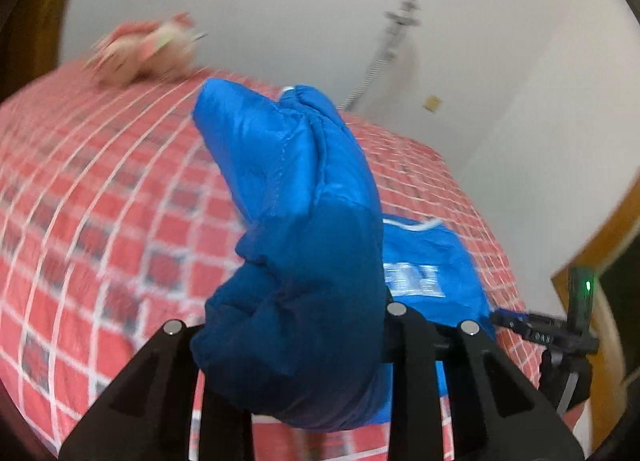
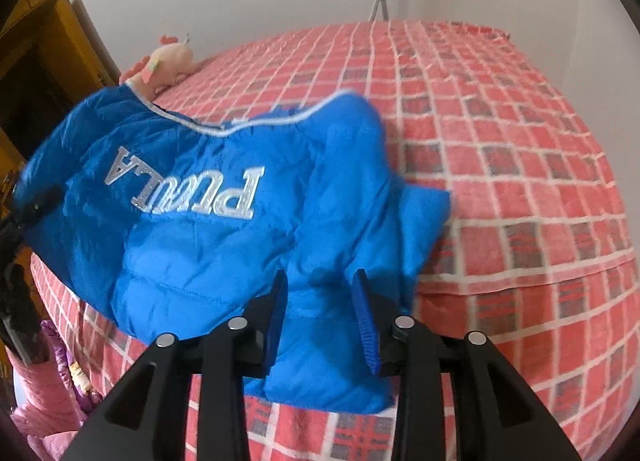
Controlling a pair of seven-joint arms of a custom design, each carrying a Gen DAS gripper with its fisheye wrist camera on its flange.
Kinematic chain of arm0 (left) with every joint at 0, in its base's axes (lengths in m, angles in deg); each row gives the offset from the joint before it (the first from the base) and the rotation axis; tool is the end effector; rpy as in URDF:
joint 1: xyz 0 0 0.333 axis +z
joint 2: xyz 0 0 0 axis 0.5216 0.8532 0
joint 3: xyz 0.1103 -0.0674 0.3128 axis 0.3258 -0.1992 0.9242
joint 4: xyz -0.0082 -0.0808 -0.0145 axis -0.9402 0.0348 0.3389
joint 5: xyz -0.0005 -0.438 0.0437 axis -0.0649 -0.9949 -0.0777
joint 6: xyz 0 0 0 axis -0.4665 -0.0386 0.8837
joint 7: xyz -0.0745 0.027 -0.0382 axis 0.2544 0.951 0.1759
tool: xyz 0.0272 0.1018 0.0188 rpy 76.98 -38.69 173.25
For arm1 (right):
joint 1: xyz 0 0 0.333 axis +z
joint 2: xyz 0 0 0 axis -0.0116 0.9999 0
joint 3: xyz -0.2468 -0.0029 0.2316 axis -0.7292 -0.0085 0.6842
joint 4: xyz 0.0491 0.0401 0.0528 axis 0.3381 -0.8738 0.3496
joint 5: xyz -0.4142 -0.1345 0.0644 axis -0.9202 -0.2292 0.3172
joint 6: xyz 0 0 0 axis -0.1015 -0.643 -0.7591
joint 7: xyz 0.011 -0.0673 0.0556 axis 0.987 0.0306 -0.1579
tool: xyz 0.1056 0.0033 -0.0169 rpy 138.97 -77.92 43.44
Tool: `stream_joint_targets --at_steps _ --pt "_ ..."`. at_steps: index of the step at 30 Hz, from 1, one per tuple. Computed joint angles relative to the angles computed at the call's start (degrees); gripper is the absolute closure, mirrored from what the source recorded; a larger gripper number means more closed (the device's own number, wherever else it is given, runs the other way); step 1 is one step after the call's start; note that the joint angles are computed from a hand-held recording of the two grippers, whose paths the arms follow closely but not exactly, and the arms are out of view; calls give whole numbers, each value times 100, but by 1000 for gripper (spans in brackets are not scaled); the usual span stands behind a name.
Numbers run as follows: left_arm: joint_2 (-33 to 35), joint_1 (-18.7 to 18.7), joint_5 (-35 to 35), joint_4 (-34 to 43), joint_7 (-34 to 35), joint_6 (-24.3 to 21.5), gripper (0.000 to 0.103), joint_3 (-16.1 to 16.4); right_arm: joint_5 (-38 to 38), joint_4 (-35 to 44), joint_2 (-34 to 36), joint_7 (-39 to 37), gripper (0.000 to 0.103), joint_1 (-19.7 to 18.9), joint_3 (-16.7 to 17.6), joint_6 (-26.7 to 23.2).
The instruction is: Fold large clothes
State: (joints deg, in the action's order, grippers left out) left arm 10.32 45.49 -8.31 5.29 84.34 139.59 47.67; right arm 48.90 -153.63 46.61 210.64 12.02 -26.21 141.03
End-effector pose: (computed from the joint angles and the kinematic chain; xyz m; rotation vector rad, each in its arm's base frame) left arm 0.8016 0.0096 0.4383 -1.3874 2.4273 -1.4188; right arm 0.5808 0.1737 0.4303 -1.3881 2.2327 -0.4582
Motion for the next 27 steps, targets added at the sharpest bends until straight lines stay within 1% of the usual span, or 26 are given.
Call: stream_joint_targets --at_steps 1,3,6,9,12,15,18,21,25,27 --pt "-216 -44 -2 -227 235 47 78 -81 -23 -16 -55 16 66 0 1 -57" --pt "-552 -192 -1 -625 600 223 77 -132 -85 -73 -178 36 66 -13 7 -163" --pt "-942 -484 36 -1155 1003 499 76 -106 -134 -200 -329 44 66 -36 34 -170" --pt "-1186 -873 243 -1592 1204 869 73 -50 -138 -352 -438 44 65 -66 51 -68" --pt "-1184 -1192 607 -1772 1105 1041 70 36 19 -452 -451 -55 64 -80 46 46" --pt "-1014 -1441 1141 -1765 775 993 67 125 273 -525 -415 -253 64 -81 24 195" --pt "-1006 -1506 1251 -2013 906 1323 66 57 395 -569 -369 -372 64 -97 13 316" --pt "-953 -1468 1200 -2096 964 1418 66 4 573 -584 -303 -518 64 -105 -7 417" --pt "-892 -1418 1146 -2093 993 1405 66 -38 867 -579 -197 -718 64 -104 -31 496" --pt "-819 -1392 1168 -1977 950 1278 66 -31 939 -582 -169 -745 64 -107 -34 525"
